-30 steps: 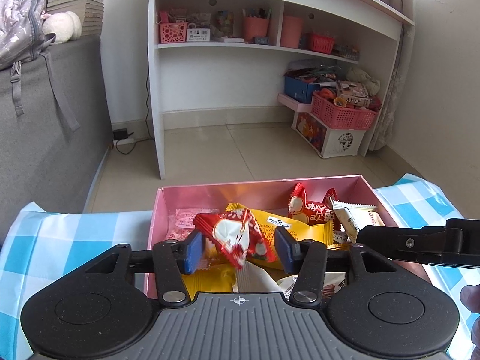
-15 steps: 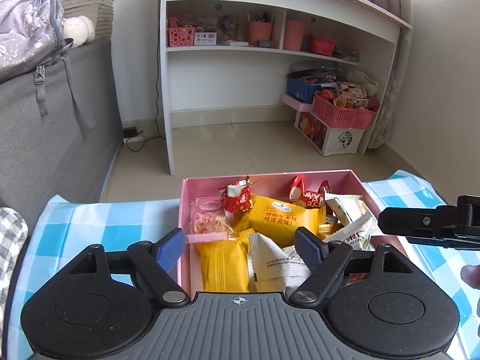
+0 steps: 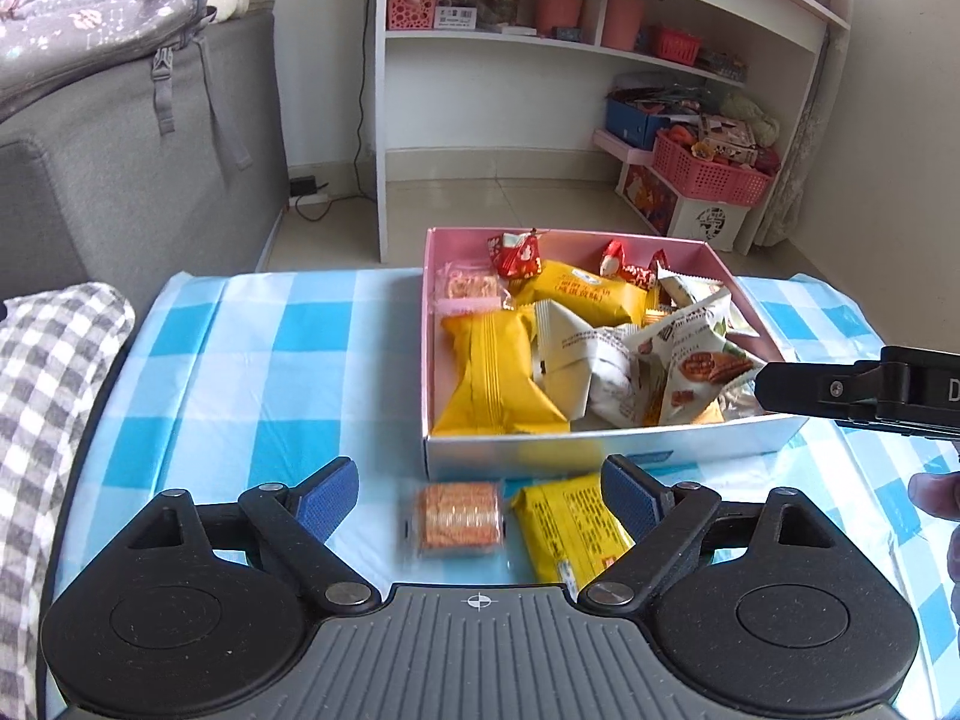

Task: Organize snacks
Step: 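Grasp the wafer cake with the left tool while the right tool grasps the yellow packet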

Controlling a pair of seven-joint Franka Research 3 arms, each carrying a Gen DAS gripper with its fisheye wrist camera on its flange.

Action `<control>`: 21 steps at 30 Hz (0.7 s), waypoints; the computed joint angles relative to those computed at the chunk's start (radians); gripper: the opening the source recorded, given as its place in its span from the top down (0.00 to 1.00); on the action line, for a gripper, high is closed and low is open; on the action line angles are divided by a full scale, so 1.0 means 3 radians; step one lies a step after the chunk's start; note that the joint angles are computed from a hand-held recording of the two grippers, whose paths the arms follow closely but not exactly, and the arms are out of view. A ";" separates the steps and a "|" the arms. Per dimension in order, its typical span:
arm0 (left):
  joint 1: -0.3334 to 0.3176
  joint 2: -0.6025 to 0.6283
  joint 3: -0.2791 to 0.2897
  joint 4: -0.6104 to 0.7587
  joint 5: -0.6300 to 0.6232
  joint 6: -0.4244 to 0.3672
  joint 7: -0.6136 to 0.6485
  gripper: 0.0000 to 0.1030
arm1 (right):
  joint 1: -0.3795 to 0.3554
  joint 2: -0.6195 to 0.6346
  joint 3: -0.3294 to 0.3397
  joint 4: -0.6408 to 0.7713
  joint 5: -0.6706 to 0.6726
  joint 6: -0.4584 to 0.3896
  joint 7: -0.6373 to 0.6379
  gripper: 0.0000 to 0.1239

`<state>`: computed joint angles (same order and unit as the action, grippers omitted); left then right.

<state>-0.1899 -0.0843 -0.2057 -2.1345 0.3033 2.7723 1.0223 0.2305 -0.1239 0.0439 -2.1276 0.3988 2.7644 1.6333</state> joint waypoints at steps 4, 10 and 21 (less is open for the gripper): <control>0.0032 -0.0173 -0.0023 -0.0255 0.0172 0.0122 -0.0108 0.09 | 0.0006 -0.0091 0.0046 -0.0123 -0.0144 0.0019 0.0049 0.18; -0.0003 -0.0256 0.0042 -0.0397 0.0002 0.0090 0.0066 0.09 | -0.0020 -0.0109 0.0139 -0.0199 -0.0614 0.0008 0.0259 0.18; 0.0110 -0.0298 0.0069 -0.0540 0.0057 0.0112 0.0103 0.08 | -0.0007 -0.0053 0.0202 -0.0227 -0.0911 0.0110 0.0545 0.18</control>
<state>-0.1569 -0.1736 -0.1850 -2.2965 0.3204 2.8060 1.0532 0.2283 -0.1398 0.1045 -2.1957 0.1254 2.7974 1.7969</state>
